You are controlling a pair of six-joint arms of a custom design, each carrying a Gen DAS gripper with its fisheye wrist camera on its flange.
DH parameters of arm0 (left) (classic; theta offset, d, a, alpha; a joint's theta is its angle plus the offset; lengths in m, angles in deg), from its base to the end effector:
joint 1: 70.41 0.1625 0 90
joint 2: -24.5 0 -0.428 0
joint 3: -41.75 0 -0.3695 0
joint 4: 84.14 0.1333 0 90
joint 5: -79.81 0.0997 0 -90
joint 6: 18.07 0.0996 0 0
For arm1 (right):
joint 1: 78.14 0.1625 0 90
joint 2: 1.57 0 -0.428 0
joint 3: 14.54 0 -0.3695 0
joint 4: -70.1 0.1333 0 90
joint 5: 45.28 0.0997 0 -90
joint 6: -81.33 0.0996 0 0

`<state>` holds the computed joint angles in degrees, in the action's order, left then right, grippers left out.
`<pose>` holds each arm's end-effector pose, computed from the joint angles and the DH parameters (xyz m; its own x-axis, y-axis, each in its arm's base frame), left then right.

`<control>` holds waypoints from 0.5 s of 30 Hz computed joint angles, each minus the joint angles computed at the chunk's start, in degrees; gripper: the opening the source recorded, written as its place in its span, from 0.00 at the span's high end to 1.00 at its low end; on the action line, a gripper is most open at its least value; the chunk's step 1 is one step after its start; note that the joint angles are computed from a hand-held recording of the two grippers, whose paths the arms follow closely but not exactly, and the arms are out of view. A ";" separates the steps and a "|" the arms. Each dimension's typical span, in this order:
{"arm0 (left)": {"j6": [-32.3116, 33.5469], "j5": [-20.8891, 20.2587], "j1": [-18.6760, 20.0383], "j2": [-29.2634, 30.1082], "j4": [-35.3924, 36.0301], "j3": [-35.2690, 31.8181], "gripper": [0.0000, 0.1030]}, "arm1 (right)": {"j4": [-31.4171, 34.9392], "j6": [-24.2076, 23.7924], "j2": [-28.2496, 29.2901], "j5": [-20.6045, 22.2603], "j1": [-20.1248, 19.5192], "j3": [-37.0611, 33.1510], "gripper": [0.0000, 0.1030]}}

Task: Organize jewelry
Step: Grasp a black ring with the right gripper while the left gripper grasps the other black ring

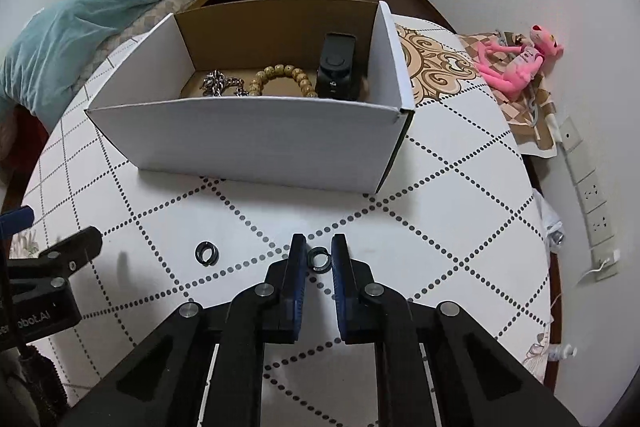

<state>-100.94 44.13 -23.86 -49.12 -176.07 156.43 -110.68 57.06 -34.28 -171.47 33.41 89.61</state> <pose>-0.1471 -0.4667 0.2224 -0.5382 -0.4628 -0.7044 -0.0041 0.8372 -0.5469 0.2891 -0.5292 0.0007 -0.6073 -0.4652 0.6440 -0.6540 0.7530 -0.0729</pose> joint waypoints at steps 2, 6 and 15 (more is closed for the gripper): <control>0.73 0.05 -0.23 0.22 -1.11 0.18 0.02 | -0.21 0.12 -0.09 0.19 -0.25 0.01 0.87; 5.08 0.21 -0.56 0.98 -7.51 0.89 0.02 | -0.12 2.49 -2.43 1.20 -1.13 1.20 0.87; 16.88 -1.41 -0.76 7.09 -24.81 0.64 0.08 | -1.80 5.69 -8.52 -0.11 -3.76 5.32 0.87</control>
<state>-84.06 42.72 -24.61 -42.03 -200.87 157.07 -112.48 62.74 -42.80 -171.58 29.65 94.93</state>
